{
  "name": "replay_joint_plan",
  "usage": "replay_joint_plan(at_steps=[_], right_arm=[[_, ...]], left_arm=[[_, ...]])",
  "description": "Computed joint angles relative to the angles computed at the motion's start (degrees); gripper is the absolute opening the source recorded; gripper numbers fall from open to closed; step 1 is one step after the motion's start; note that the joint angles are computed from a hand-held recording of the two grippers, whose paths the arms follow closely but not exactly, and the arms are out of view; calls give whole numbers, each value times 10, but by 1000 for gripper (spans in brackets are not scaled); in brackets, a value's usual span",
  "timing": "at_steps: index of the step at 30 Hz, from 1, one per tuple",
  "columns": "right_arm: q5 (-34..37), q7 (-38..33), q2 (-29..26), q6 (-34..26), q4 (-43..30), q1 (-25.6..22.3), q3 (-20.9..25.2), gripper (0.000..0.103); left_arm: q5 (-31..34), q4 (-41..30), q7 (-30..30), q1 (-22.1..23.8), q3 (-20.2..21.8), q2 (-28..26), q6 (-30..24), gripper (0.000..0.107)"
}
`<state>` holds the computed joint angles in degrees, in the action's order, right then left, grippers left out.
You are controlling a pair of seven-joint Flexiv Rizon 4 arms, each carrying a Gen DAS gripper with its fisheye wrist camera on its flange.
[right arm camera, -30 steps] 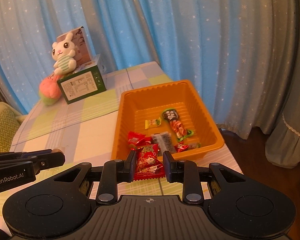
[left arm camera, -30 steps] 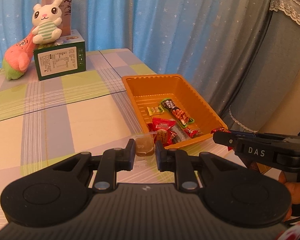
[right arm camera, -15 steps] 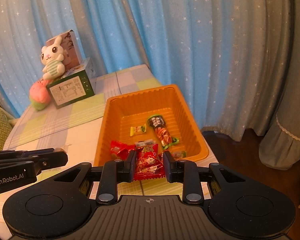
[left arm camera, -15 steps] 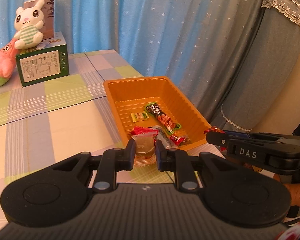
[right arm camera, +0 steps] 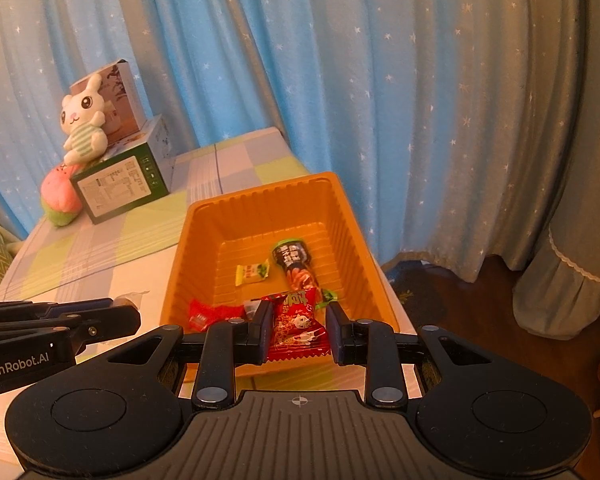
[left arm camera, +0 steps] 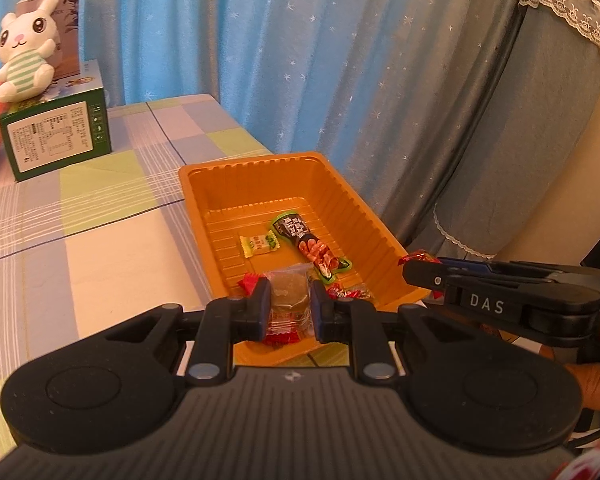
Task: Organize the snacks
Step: 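Carry both candies over the orange tray, then open both tools to drop the candies into the tray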
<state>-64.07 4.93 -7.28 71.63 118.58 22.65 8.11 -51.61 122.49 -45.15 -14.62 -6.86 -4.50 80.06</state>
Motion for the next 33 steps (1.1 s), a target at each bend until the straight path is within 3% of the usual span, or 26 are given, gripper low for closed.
replay_joint_plan(at_steps=[10, 26, 33], right_arm=[[22, -48, -39, 18, -34, -1, -21, 29], [77, -101, -87, 41, -76, 19, -58, 29], [83, -104, -87, 46, -72, 21, -65, 29]], left_arm=[[14, -58, -12, 26, -16, -54, -25, 18], [117, -130, -69, 62, -33, -119, -40, 19], [150, -138, -89, 73, -35, -125, -41, 24]])
